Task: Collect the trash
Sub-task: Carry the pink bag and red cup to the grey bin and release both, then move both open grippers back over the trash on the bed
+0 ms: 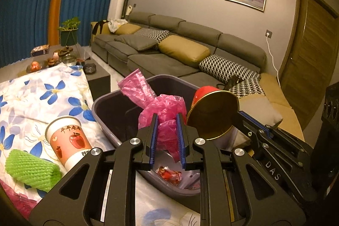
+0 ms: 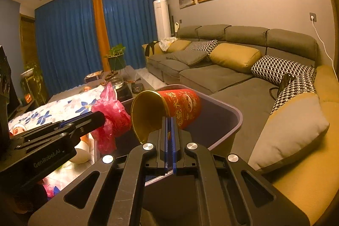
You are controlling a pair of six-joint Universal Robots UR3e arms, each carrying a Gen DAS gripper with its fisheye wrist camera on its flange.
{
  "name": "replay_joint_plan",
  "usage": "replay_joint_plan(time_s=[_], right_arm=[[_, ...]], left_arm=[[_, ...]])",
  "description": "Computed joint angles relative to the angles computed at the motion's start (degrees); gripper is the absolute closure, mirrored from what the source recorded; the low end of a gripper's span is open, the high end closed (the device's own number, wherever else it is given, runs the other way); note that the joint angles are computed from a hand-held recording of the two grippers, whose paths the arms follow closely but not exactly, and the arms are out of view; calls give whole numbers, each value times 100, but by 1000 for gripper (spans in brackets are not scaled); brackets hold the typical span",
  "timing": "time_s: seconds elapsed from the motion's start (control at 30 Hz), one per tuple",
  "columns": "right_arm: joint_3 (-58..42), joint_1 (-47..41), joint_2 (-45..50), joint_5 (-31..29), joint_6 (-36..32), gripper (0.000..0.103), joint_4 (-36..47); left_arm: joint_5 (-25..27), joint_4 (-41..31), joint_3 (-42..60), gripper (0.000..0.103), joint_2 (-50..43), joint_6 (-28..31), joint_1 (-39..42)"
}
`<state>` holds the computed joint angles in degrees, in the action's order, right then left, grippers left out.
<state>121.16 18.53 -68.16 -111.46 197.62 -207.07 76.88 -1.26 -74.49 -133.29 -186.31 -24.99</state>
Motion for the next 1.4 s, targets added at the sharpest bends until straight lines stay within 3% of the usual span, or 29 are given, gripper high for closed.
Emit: replay_joint_plan(time_s=[0.1, 0.2, 0.3, 0.4, 0.5, 0.63, 0.87, 1.13, 1.27, 1.4], right_arm=[[-7, -70, -25, 89, -41, 99, 24], [-13, -136, -25, 215, -25, 99, 85], [-31, -184, 5, 260, -41, 98, 79], [11, -186, -20, 229, -33, 90, 49], [154, -127, -116, 111, 50, 74, -101], [338, 126, -265, -192, 141, 51, -287], [529, 897, -504, -829, 317, 30, -417], [139, 2033, -487, -1530, 438, 26, -153], [-341, 2625, -191, -1876, 368, 26, -3], [-1041, 3145, 233, -2025, 399, 26, 325]], left_arm=[[-91, -101, -3, 76, 13, 6, 26], [-113, -40, -99, 52, 51, -77, 58], [-67, 133, -359, 42, 199, -255, 128], [189, 423, -719, 30, 405, -362, 144], [501, 732, -1242, 21, 736, -491, 168], [967, 1010, -1987, 19, 1248, -626, 162], [1749, 1476, -3619, 18, 2443, -692, 152], [2179, 1729, -5582, 17, 4173, -785, 544], [2079, 1531, -6496, 17, 5242, -721, 1054], [1587, 1018, -7510, 17, 6735, -486, 2016]])
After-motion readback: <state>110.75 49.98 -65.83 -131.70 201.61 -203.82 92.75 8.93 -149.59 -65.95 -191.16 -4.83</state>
